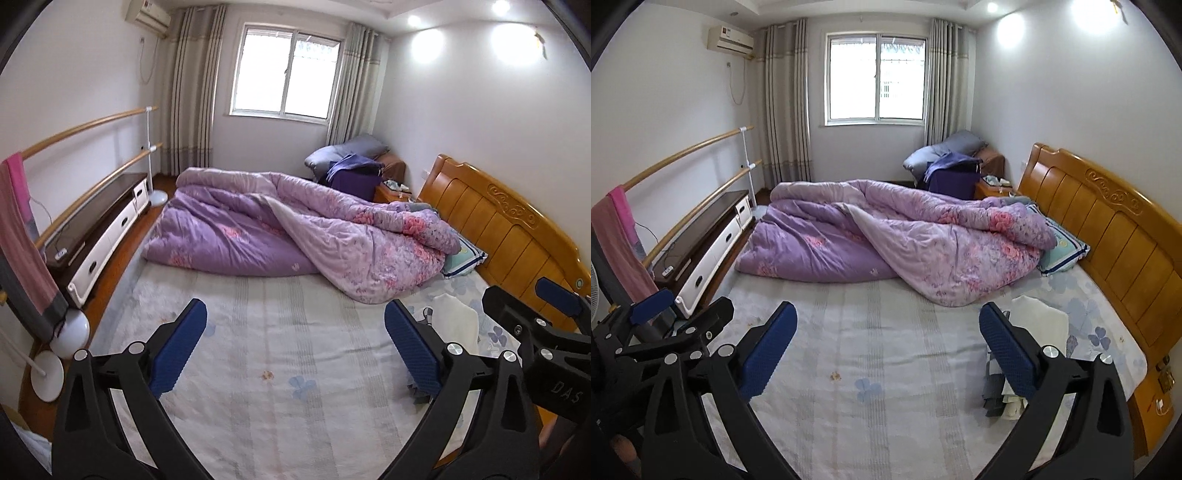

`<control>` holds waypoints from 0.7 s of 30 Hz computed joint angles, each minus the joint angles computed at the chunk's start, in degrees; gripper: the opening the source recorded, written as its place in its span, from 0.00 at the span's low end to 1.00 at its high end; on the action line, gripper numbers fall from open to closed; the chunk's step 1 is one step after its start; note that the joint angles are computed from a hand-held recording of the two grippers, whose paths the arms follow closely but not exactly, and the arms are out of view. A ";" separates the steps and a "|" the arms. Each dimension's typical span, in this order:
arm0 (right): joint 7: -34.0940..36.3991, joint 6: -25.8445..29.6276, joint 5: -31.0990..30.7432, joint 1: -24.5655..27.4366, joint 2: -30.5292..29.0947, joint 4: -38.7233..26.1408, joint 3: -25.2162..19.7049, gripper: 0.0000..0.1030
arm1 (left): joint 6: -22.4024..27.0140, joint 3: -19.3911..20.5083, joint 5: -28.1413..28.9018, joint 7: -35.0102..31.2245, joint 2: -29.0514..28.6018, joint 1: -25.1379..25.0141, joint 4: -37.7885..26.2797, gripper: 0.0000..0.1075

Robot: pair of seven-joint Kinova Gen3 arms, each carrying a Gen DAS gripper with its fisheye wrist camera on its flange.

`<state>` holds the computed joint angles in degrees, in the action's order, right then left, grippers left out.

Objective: Fold large clothes

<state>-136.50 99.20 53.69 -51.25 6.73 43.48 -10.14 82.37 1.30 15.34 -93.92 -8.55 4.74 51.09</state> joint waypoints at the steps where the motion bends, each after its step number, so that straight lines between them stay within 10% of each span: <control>1: -0.21 0.32 0.68 -0.59 -0.27 0.17 -0.24 0.93 | 0.03 0.04 -0.17 -0.42 -0.30 0.05 -0.34 0.91; 21: -1.93 5.04 6.23 -4.70 -0.51 -0.84 -2.08 0.93 | 4.35 1.98 -4.17 0.88 -0.29 1.68 -5.24 0.91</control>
<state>-138.42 104.24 59.93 -55.95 6.21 42.64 -12.22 86.72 3.28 11.18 -93.04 -8.84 6.42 45.85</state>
